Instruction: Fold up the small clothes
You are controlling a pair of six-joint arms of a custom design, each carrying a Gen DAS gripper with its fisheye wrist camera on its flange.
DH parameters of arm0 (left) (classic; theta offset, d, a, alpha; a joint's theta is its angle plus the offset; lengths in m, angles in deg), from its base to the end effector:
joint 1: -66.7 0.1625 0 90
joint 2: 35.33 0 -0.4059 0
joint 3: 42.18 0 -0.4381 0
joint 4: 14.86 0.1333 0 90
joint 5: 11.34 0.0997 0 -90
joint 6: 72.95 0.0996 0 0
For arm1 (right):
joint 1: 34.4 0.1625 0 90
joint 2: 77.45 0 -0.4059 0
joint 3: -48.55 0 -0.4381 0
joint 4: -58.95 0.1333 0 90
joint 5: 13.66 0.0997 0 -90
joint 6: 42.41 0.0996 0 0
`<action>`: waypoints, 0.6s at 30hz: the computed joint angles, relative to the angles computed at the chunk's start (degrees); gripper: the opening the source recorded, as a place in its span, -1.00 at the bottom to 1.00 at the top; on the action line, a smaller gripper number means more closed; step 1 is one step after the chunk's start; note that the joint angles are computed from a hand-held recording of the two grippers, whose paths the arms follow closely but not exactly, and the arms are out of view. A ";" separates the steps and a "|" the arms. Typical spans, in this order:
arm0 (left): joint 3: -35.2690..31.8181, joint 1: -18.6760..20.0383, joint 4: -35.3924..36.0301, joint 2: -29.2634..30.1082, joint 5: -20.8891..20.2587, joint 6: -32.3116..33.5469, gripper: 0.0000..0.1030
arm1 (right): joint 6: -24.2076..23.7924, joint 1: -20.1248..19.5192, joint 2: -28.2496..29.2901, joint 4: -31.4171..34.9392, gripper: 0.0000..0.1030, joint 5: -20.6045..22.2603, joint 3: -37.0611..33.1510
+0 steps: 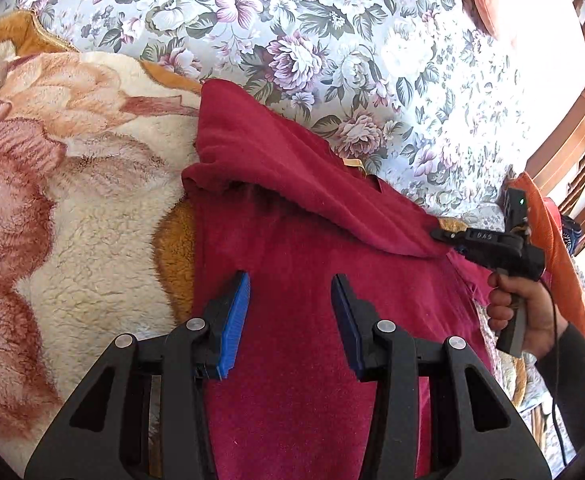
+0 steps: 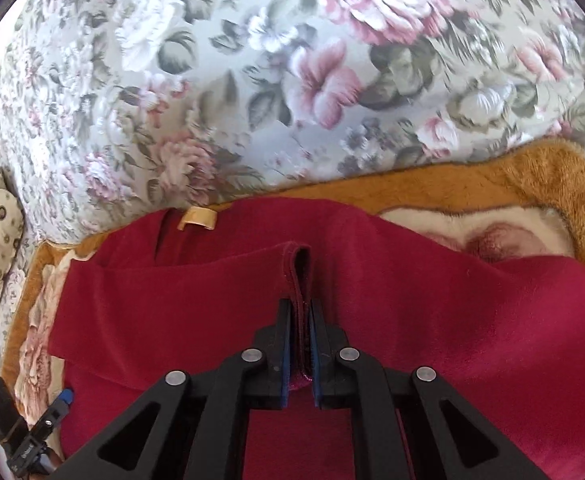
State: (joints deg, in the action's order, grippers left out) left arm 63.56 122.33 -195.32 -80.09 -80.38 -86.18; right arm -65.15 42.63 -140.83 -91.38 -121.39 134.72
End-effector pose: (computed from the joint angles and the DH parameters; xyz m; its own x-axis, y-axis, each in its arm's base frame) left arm -0.2181 -0.6181 0.0333 -0.9595 0.2073 -0.1905 0.2793 0.7869 -0.5503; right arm -0.0618 -0.7273 0.3412 -0.8864 0.0652 0.4582 -0.1786 0.8652 -0.4686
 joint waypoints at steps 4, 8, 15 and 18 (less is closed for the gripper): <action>0.12 -0.05 -0.14 0.01 0.14 0.04 -0.20 | 1.79 -1.05 -1.51 -0.17 -0.80 3.26 0.92; 0.32 -0.50 -0.20 -0.32 1.50 -0.44 -0.20 | -1.61 -0.01 -4.03 -9.63 -0.79 1.74 4.70; -6.49 -1.35 -2.37 1.69 5.05 1.69 -0.19 | -14.60 2.17 -4.45 -9.67 -0.79 3.09 7.96; -12.78 -0.53 4.88 4.51 6.19 2.67 -0.19 | -14.90 2.33 -2.21 -9.77 -0.79 -1.81 7.21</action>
State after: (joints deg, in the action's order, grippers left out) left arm 50.78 121.79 -190.43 -75.58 -74.18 -83.52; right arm -80.05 44.97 -143.03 -101.15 -123.20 141.94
